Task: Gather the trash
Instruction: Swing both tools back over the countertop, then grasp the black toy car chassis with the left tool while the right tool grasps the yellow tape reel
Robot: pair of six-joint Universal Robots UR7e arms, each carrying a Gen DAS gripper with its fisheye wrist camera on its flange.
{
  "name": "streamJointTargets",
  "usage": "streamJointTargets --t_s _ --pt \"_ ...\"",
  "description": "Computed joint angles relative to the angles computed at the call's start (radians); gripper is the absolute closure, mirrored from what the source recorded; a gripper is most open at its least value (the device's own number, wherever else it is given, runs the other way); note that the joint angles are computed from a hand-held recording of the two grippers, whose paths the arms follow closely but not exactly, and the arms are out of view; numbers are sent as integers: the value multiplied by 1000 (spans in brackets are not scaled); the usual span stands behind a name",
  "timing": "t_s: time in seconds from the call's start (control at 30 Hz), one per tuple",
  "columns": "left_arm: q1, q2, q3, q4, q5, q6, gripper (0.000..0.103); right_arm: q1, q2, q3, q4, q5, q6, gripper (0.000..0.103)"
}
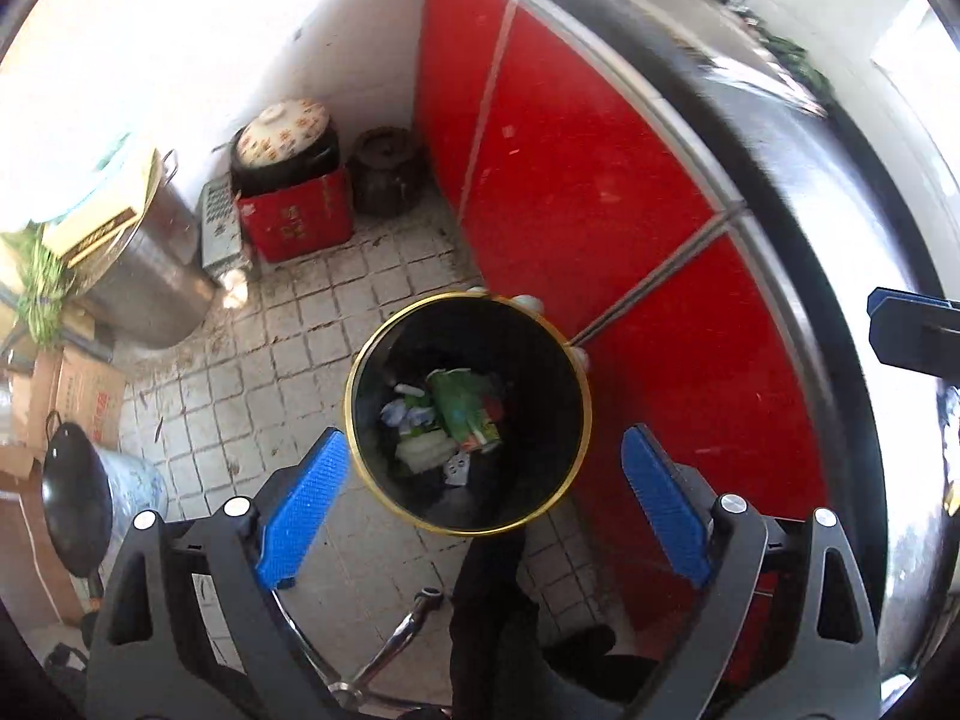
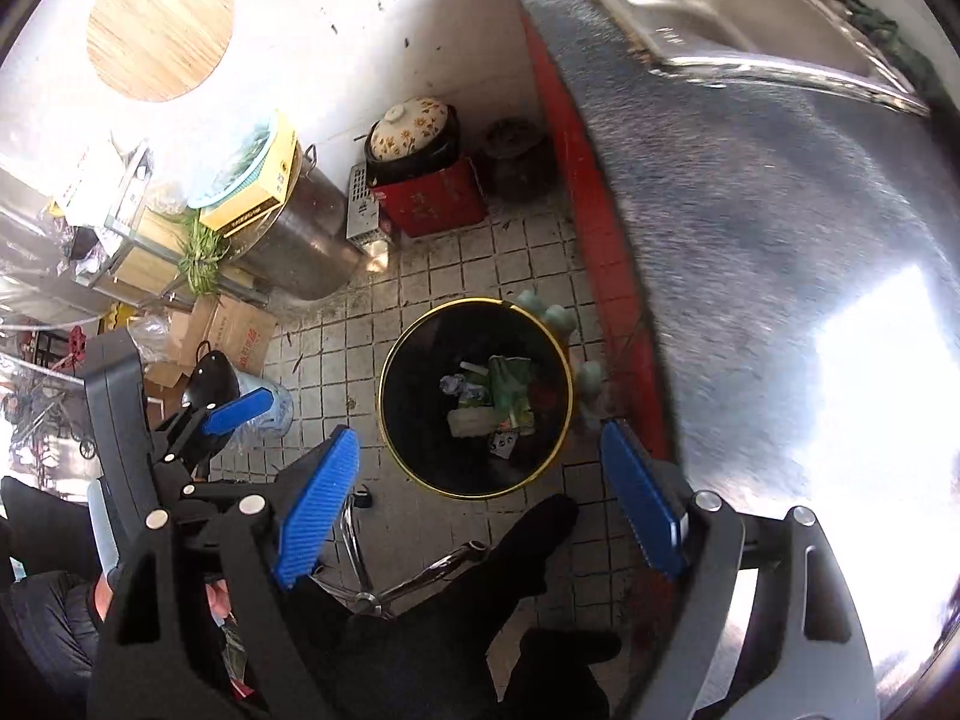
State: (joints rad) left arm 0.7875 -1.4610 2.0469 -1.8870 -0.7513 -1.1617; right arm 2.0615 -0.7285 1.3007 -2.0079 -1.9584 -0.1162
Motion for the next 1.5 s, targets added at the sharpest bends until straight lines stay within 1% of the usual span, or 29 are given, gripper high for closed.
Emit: streamJointTargets --t_s 0.07,0.13,0.17,0.23,0.3,0.37,0.43,0.53,0.6,0.7,0.73,0.83,0.93,1.0,1.1,1.2,1.33,1.43,1.5 --pt "-33 47 -40 -30 14 70 13 -9 -86 67 -60 -28 -1 21" --pt "-65 107 -83 -101 15 179 12 -17 -178 140 -130 -73 -3 19" --pt "-77 144 -108 -143 11 245 12 -22 -228 180 -173 -105 3 19" --pt "-101 236 -172 -239 -14 413 12 -39 -327 254 -241 -157 26 18" --pt "-124 332 -246 -313 -45 580 12 -60 -429 322 -293 -226 69 18" --pt "-148 434 -333 -367 -97 725 12 -83 -530 388 -334 -286 116 18" --pt "-170 528 -423 -397 -167 828 12 -105 -628 451 -371 -356 159 18" --pt "-206 654 -543 -413 -259 908 12 -134 -765 536 -414 -446 209 18" --pt "-226 716 -606 -404 -305 927 12 -152 -846 586 -427 -491 238 18" --pt "-251 777 -660 -391 -369 942 12 -180 -960 654 -427 -527 281 18" --pt "-256 790 -670 -385 -380 955 12 -190 -990 671 -422 -531 296 18" --pt "-271 829 -716 -338 -379 974 12 -210 -1049 713 -415 -534 320 18" --pt "-257 862 -770 -296 -405 912 12 -227 -1077 731 -416 -532 308 18" --pt "-250 886 -808 -269 -415 861 12 -227 -1077 733 -426 -534 296 18" --pt "-247 932 -870 -240 -405 812 12 -244 -1068 727 -454 -518 255 18" --pt "-243 993 -956 -208 -392 762 12 -275 -1051 717 -490 -489 203 18" --pt "-220 1084 -1086 -166 -398 669 12 -330 -1014 699 -533 -444 123 18" --pt "-193 1149 -1183 -114 -400 542 12 -372 -991 680 -537 -408 85 18" --pt "-177 1176 -1217 -101 -390 451 12 -399 -971 665 -531 -395 59 18"
